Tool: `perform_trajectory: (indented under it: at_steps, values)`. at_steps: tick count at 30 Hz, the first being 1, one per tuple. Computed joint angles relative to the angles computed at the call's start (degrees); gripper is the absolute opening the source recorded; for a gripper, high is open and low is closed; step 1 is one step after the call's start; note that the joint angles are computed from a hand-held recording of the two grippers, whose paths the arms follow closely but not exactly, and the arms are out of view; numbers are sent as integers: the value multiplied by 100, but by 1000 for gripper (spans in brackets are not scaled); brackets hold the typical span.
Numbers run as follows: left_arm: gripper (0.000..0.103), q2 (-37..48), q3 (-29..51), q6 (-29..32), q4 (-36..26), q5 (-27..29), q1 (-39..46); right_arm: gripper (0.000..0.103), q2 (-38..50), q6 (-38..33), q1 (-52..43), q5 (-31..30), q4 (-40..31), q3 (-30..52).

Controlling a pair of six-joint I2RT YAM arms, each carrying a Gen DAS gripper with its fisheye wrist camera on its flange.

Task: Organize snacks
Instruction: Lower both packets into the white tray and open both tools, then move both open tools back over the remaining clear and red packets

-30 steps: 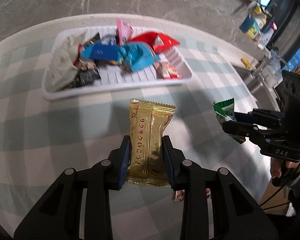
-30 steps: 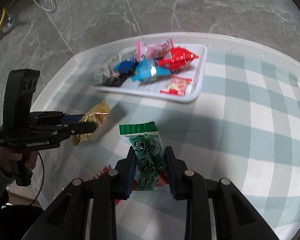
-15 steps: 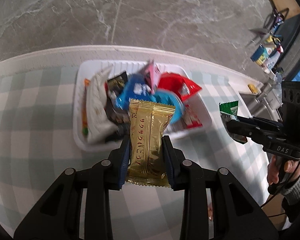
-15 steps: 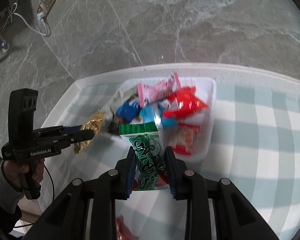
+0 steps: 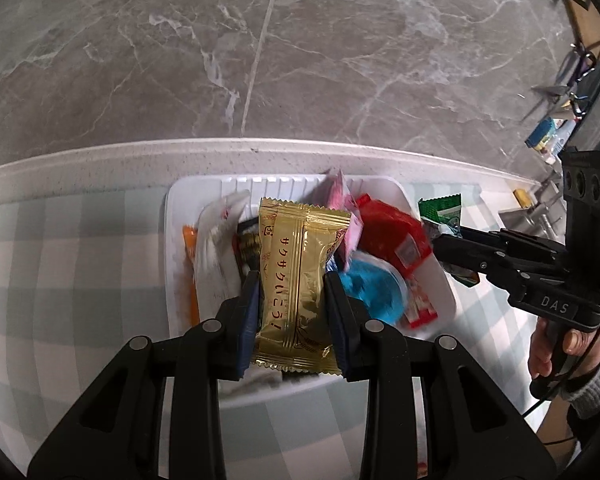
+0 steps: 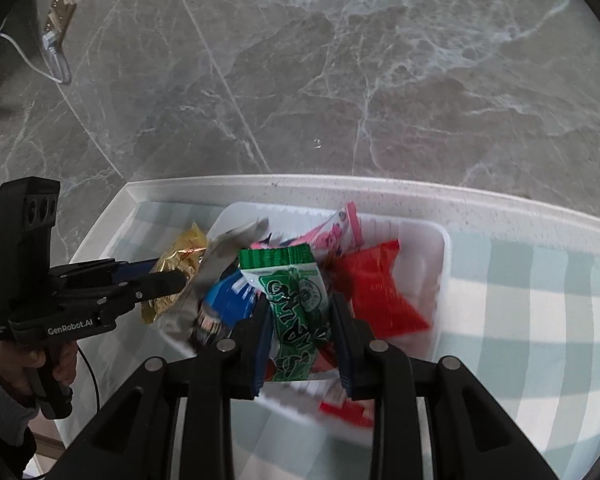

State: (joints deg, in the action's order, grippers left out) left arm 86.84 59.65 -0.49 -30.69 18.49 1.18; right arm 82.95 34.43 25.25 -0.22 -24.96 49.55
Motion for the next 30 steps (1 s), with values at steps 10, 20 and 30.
perform_trajectory:
  at_steps: [10, 20, 30]
  values:
    - [29, 718, 448, -20, 173, -248, -147, 38, 902, -359, 2, 333, 32, 552]
    - [53, 500, 229, -175, 372, -307, -202, 43, 364, -378, 193, 635, -67, 326]
    - [53, -848, -695, -449, 193, -120, -13, 48, -586, -108, 579, 947, -678, 132]
